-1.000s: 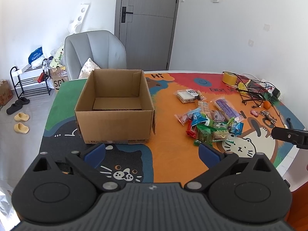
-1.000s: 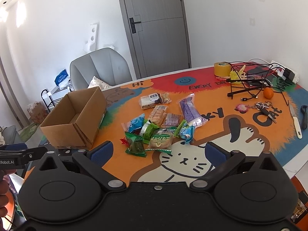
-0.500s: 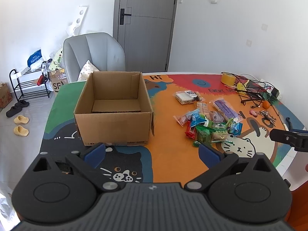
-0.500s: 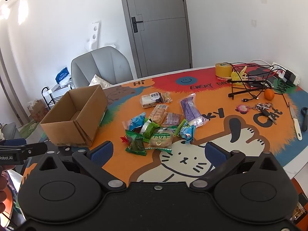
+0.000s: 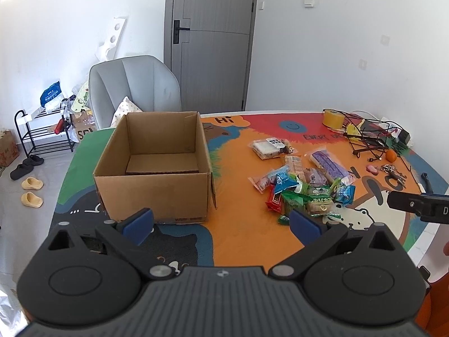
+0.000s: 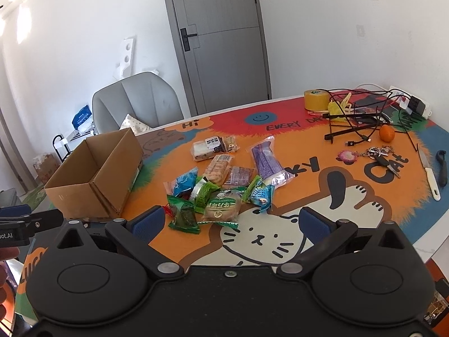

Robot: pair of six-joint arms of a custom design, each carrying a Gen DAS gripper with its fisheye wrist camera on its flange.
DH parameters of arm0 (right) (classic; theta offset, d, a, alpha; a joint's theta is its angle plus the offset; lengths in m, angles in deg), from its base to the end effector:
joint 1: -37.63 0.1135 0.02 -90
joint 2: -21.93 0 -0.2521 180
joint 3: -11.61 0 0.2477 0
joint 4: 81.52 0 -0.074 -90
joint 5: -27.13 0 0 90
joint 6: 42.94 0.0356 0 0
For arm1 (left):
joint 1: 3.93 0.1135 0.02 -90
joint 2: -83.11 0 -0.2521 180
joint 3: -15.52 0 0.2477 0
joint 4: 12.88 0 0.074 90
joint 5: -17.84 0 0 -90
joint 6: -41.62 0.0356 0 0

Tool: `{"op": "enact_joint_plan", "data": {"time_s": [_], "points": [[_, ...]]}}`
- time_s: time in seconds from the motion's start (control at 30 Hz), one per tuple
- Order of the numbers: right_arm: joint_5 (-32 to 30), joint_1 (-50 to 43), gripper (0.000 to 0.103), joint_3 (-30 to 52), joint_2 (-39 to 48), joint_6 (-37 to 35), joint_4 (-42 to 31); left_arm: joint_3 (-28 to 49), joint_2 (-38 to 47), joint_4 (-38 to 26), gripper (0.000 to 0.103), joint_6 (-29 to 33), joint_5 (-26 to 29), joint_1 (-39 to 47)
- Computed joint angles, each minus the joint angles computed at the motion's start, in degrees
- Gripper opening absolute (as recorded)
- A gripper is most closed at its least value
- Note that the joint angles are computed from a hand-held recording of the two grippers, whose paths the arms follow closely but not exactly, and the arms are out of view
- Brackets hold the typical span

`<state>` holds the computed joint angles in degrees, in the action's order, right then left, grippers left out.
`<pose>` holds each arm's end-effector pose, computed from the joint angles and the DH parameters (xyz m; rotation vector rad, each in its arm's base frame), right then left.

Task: Organize snacks
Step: 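Grasp a green snack bag with the left tool while the right tool grasps a blue candy pack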

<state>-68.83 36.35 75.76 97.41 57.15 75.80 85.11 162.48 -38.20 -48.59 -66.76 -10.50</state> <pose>0.2904 -0.0028 0.2477 0.1550 2.1621 0.2009 0.3047 -0.0385 0.2563 0.1746 2.1784 -0.1700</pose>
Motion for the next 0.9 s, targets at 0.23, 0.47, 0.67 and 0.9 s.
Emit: {"op": "enact_joint_plan", "data": {"time_s": [0.23,0.47,0.67,0.9], "points": [[-2.0,-2.3,0.103,-0.9,4.9,0.6,5.3,1.2,5.3,4.5,0.101,-2.0,0.4,-2.8],[-5.1,-4.7,0.103,-1.1,8.7,0.2,9.7,3.0,10.1,9.0,0.100,-4.1,-0.5,-5.0],[-5.0,-6.1,0.103,-1.3,12.3,1.9,15.2,5.6,15.7,11.0,0.093,-5.2,-1.4,-7.7],[-5.2,-7.2,0.092,1.2,17.8,0.7,17.3,10.6,23.1,10.4,0.076,-7.7,0.5,-9.2]]}}
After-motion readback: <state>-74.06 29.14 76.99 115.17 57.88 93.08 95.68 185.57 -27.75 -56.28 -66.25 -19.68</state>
